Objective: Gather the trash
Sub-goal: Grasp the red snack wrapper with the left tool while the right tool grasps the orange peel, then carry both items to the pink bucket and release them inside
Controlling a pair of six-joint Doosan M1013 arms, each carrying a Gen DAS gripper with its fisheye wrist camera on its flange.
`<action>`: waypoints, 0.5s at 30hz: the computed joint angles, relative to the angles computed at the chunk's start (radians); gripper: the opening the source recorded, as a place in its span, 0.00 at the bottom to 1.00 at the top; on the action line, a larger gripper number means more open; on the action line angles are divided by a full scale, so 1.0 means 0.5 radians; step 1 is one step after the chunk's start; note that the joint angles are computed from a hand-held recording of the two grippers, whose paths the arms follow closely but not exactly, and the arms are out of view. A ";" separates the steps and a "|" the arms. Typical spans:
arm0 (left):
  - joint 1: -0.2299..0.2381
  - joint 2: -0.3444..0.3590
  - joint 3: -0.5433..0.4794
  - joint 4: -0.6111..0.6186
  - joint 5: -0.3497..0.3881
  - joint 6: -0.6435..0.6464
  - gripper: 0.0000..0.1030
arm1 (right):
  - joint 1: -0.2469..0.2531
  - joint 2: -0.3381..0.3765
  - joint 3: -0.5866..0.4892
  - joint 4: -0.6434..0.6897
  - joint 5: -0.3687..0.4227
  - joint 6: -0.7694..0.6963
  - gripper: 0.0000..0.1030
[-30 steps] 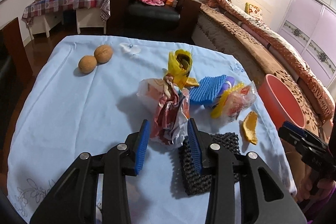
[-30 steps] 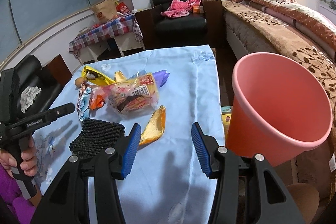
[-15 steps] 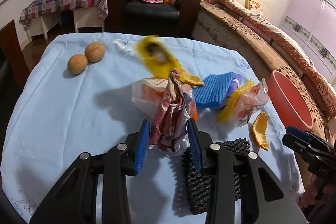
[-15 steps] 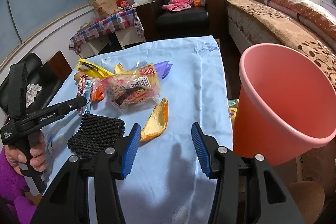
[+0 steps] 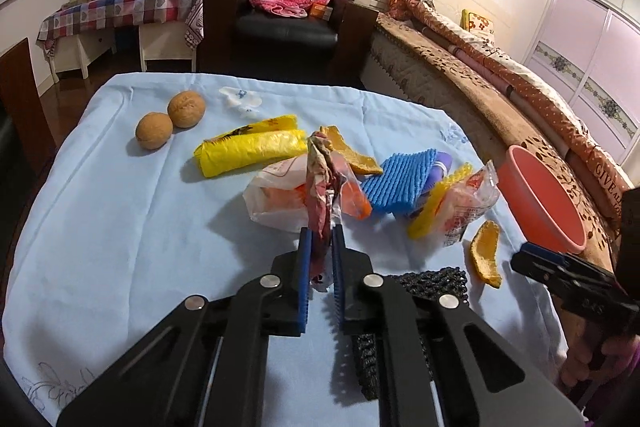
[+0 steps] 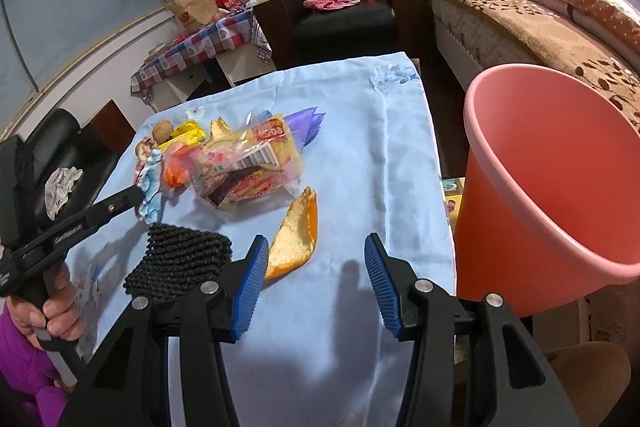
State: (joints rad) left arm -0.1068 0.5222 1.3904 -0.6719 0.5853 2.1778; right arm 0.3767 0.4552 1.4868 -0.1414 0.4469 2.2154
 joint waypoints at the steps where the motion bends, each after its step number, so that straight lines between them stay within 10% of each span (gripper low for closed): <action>1: 0.002 -0.005 0.005 -0.014 0.004 0.014 0.09 | -0.006 0.010 -0.012 0.038 0.002 -0.028 0.48; 15: 0.011 -0.057 0.041 -0.143 0.024 0.151 0.09 | -0.014 0.135 -0.209 0.290 0.260 -0.239 0.06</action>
State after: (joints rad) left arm -0.1015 0.4939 1.4110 -0.7431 0.5972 2.2531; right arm 0.3695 0.5229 1.3823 0.0035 0.5767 2.0958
